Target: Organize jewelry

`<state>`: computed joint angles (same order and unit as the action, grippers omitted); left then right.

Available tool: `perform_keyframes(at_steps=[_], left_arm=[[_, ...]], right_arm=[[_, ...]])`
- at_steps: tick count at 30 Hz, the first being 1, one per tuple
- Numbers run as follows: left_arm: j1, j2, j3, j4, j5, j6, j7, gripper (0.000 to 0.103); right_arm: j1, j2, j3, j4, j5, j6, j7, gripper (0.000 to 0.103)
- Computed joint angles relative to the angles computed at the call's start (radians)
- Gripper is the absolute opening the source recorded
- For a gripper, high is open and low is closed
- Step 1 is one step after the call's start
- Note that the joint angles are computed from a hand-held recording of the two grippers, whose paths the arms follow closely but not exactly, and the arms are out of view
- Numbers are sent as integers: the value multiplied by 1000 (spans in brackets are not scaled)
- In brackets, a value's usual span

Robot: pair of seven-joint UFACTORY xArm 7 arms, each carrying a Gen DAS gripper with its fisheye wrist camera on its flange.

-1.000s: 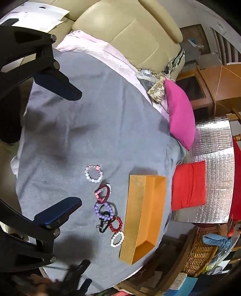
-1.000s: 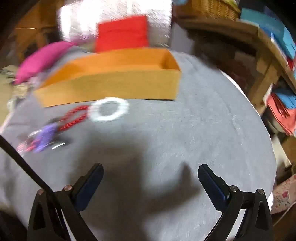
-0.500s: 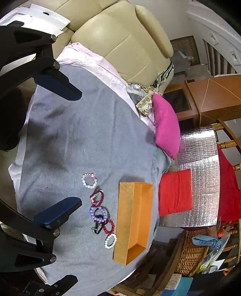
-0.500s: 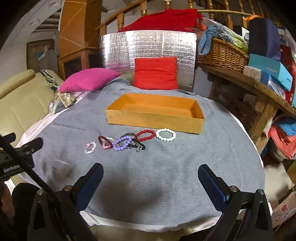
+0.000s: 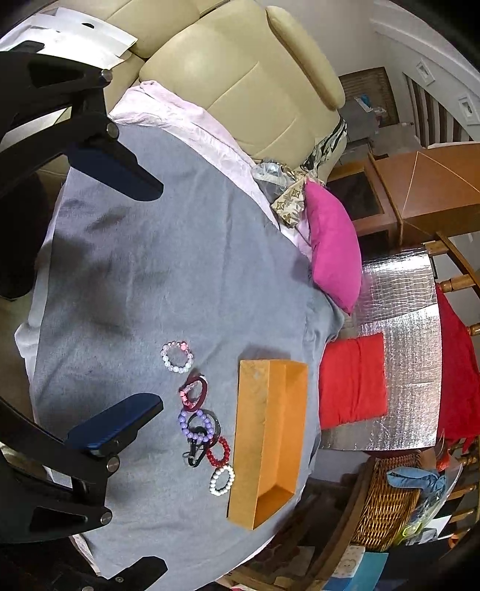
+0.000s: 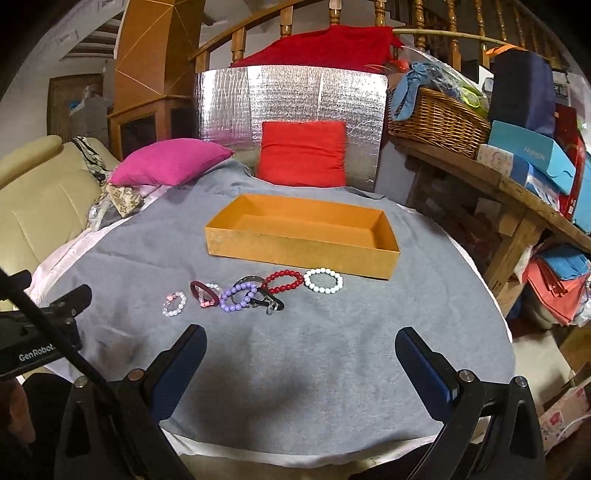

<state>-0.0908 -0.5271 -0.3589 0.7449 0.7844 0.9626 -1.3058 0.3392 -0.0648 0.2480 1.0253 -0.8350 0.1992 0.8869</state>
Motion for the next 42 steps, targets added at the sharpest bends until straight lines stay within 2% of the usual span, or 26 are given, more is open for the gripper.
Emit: perform_keyframes(at_steps=[42], left_arm=[[-4, 52, 40, -20, -3, -34, -9, 103]], right_arm=[[42, 46, -21, 46, -29, 64, 32, 103]])
